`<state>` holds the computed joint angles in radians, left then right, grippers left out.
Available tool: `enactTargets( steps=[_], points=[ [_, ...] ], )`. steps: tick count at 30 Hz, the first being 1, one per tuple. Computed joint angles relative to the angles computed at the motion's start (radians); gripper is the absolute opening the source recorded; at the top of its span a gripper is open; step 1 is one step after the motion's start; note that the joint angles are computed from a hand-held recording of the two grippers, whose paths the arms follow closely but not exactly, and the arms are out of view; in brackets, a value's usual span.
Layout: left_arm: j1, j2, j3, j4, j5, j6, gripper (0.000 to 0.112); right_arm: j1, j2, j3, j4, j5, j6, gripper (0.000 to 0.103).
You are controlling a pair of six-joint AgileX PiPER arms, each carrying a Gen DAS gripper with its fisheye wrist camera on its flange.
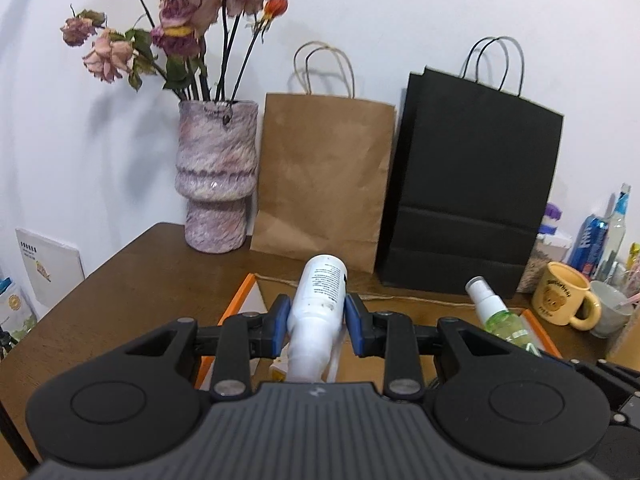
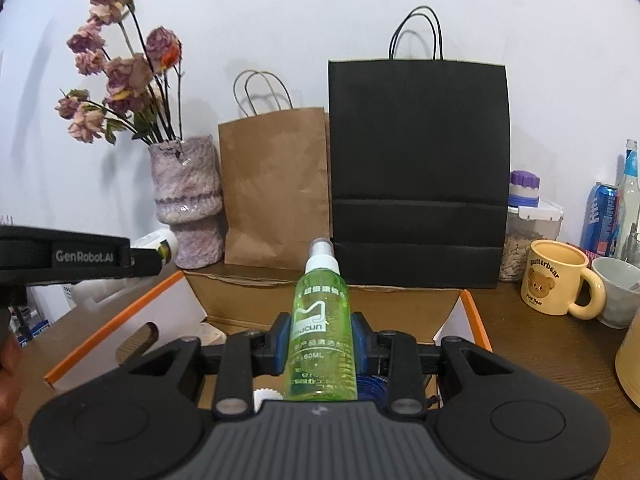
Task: Organize rigid objects
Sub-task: 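Carry the white bottle with the left tool while the right tool carries the green bottle over the box, then open both tools to drop the white and green spray bottles into the box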
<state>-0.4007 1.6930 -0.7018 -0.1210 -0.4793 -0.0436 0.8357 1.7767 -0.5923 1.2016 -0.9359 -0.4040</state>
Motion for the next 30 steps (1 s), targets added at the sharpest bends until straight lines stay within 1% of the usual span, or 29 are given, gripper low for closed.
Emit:
enactTargets(
  steps=[2, 3, 4, 5, 6, 7, 8, 9, 10, 12, 13, 24, 30],
  points=[
    [0.003, 0.021, -0.022, -0.002, 0.016, 0.010, 0.031, -0.020, 0.009, -0.005, -0.016, 0.019, 0.002, 0.030],
    [0.005, 0.028, -0.036, 0.006, 0.036, 0.015, 0.033, -0.032, 0.011, -0.007, -0.024, 0.034, 0.001, 0.030],
    [0.003, 0.032, -0.044, -0.019, 0.046, 0.041, 0.036, -0.045, 0.012, -0.009, -0.030, 0.053, -0.004, 0.031],
    [-0.004, 0.032, -0.045, -0.061, 0.046, 0.079, 0.059, -0.052, 0.015, -0.012, -0.028, 0.063, -0.010, 0.032],
    [-0.011, 0.032, -0.042, -0.109, 0.037, 0.121, 0.085, -0.053, 0.020, -0.014, -0.021, 0.061, -0.020, 0.036],
    [-0.015, 0.030, -0.039, -0.135, 0.024, 0.140, 0.093, -0.050, 0.021, -0.017, -0.004, 0.058, -0.035, 0.056],
    [-0.017, 0.027, -0.034, -0.153, 0.013, 0.154, 0.100, -0.045, 0.023, -0.019, 0.011, 0.048, -0.044, 0.083],
    [-0.016, 0.023, -0.030, -0.161, 0.007, 0.161, 0.100, -0.039, 0.023, -0.016, 0.011, 0.035, -0.043, 0.092],
    [-0.014, 0.018, -0.030, -0.156, 0.013, 0.157, 0.102, -0.033, 0.022, -0.011, 0.009, 0.023, -0.040, 0.097],
    [-0.008, 0.012, -0.032, -0.162, 0.023, 0.154, 0.103, -0.028, 0.015, -0.009, 0.021, 0.020, -0.049, 0.099],
    [-0.007, 0.010, -0.033, -0.174, 0.028, 0.165, 0.103, -0.026, 0.013, -0.008, 0.026, 0.016, -0.051, 0.103],
    [-0.011, 0.002, -0.036, -0.218, 0.040, 0.220, 0.103, -0.026, -0.003, -0.004, 0.039, 0.024, -0.073, 0.103],
    [-0.010, -0.006, -0.027, -0.202, 0.038, 0.214, 0.103, -0.020, -0.011, 0.001, 0.049, 0.025, -0.083, 0.103]
  ],
)
